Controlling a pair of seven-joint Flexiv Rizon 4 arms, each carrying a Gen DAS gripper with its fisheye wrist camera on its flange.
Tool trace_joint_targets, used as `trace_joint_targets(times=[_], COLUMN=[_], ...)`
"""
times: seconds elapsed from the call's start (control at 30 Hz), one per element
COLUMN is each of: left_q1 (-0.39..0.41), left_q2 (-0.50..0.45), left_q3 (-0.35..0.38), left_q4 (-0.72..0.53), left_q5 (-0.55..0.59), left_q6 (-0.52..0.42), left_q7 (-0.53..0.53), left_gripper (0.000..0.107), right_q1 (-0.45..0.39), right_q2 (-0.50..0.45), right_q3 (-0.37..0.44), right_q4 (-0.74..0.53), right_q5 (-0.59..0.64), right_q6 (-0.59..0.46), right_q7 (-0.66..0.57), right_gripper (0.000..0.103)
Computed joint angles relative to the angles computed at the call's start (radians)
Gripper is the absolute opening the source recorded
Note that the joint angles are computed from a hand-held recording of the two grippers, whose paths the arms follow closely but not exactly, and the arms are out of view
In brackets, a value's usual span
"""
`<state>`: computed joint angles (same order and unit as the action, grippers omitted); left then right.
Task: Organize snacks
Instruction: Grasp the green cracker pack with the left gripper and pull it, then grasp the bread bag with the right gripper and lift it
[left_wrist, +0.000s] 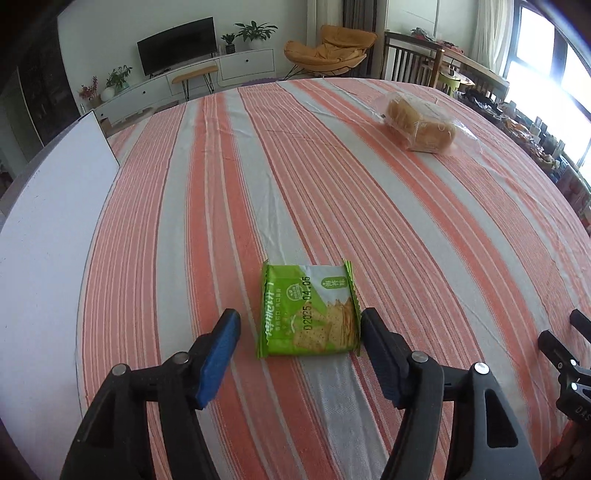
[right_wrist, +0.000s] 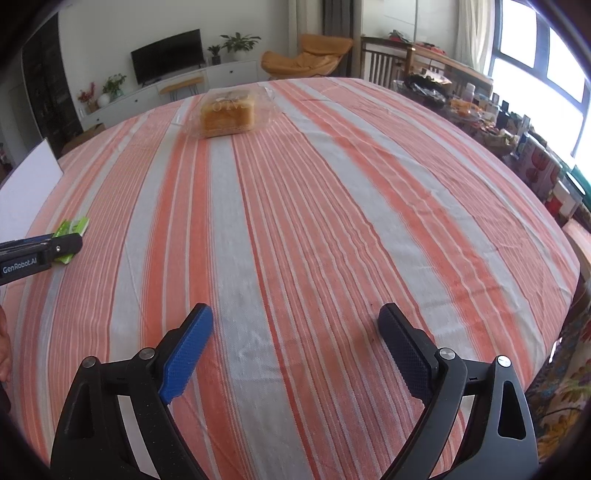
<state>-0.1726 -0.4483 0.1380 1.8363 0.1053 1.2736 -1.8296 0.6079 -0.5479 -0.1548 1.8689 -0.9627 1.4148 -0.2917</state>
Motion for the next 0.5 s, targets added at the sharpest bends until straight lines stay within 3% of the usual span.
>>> trace_joint_targets(times=[0.17, 0.27, 0.5], left_q1=[-0.027, -0.045, -0.043], left_q2=[-0.005, -0.015, -0.018], left_q3=[0.044, 0.071, 0.072], left_q4=[0.003, 0.000, 0.007], left_q5=[0.033, 0.065, 0.077], left_q6=[0.014, 0.035, 0.057], left_q7=[-0.067, -0.109, -0.136], left_gripper=[0.094, 0.101, 0.103], right_q1=[0.001, 0.001, -0.008], right_q2=[0.005, 0.009, 0.009], right_q3=[-0.004, -0.002, 0.009], right_q4=[0.008, 0.011, 0.009], right_q5=[-0.011, -0.015, -0.026], right_q6=[0.001, -0.004, -0.010], right_q7=[0.014, 0.022, 0.030], right_gripper=[0.093, 0.093, 0.093])
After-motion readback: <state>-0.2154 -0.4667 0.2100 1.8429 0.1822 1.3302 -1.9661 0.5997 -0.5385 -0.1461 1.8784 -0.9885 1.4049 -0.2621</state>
